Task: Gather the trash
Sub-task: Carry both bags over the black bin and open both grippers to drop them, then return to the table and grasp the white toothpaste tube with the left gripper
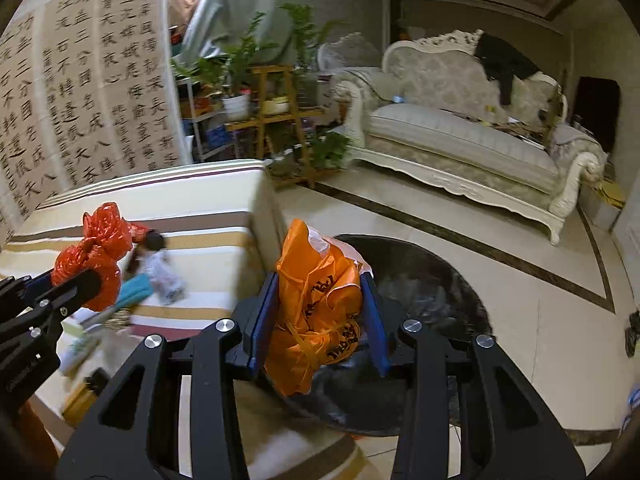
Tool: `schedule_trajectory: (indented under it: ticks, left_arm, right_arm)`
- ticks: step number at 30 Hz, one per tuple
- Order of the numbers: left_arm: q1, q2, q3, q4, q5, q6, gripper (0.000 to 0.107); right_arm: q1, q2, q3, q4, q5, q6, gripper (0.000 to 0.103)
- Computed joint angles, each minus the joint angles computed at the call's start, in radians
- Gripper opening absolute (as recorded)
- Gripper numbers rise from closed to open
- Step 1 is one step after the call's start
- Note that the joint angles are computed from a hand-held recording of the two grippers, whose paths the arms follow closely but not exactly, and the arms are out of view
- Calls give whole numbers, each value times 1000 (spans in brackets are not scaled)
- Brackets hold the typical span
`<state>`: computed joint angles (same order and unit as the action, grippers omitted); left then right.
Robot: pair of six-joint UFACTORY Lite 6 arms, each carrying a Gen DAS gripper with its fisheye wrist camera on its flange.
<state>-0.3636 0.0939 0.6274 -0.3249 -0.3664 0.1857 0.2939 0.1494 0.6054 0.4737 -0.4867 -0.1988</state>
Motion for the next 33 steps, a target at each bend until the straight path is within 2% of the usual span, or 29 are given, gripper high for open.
schedule_trajectory:
  ticks: [9, 19, 21, 22, 23, 29, 33]
  left_arm:
    - [-137, 255, 248, -253, 5, 207, 34]
    - [-171, 476, 504, -504, 71, 465, 34]
    - [-176, 500, 532, -547, 78, 504, 37]
    - [-176, 506, 539, -560, 82, 516, 42]
    - [-176, 509, 540, -579, 77, 530, 50]
    - [-172, 482, 509, -590, 61, 514, 63]
    - [-169, 445, 472, -582, 52, 498, 68]
  right_arm:
    - [-203, 109, 23, -299, -37, 196, 39]
    - [-310, 262, 151, -438, -30, 281, 42]
    - [-324, 281, 170, -466, -27, 309, 48]
    - [-332, 286, 174, -481, -26, 327, 50]
    - [-339, 292, 180, -489, -25, 340, 50]
    - [-355, 289, 174, -504, -18, 363, 51]
    - [-359, 263, 147, -518, -24, 379, 52]
